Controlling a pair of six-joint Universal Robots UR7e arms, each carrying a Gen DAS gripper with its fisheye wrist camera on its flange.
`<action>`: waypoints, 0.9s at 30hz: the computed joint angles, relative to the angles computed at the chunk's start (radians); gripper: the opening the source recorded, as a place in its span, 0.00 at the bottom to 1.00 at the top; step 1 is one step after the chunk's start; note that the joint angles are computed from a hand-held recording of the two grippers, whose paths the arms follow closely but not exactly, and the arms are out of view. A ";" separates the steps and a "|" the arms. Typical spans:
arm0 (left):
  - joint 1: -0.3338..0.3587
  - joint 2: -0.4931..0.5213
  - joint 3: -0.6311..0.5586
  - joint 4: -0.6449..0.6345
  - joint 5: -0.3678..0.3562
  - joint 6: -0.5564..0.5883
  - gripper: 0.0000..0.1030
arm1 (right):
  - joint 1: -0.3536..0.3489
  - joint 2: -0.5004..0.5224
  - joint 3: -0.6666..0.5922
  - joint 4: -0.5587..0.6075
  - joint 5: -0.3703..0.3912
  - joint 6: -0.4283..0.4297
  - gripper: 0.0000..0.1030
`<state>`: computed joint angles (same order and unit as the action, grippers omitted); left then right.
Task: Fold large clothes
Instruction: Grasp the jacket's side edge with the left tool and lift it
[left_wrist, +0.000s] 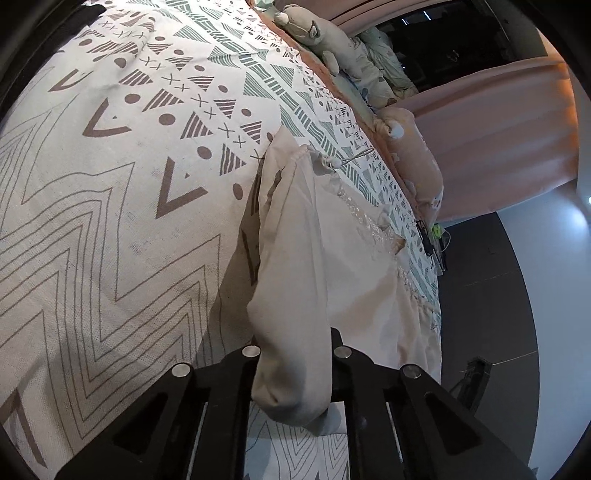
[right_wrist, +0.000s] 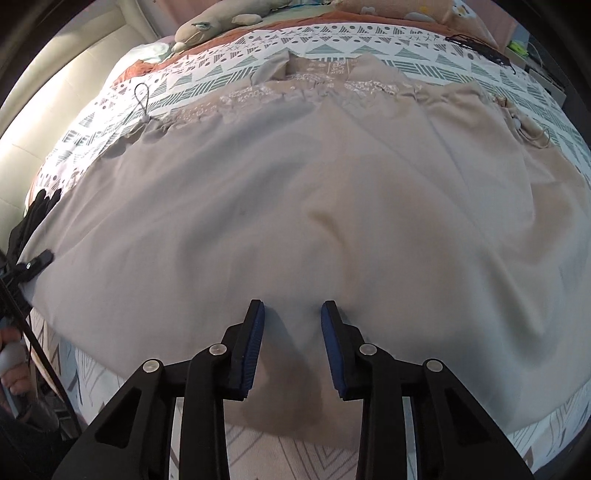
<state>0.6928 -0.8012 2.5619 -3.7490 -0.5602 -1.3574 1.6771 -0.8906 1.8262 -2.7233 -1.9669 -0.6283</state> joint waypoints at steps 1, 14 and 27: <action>-0.008 -0.008 0.003 0.009 0.004 -0.006 0.10 | -0.002 0.005 -0.010 0.003 0.003 0.004 0.28; -0.191 -0.123 0.094 0.214 0.141 -0.238 0.08 | -0.024 -0.014 -0.023 0.095 0.070 0.012 0.28; -0.135 -0.134 0.067 0.193 0.118 -0.157 0.08 | -0.012 0.112 -0.149 0.108 0.089 0.040 0.28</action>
<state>0.5576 -0.9352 2.6287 -3.5563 -0.4426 -1.5145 1.6652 -0.7785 1.6768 -2.6157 -1.8779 -0.5885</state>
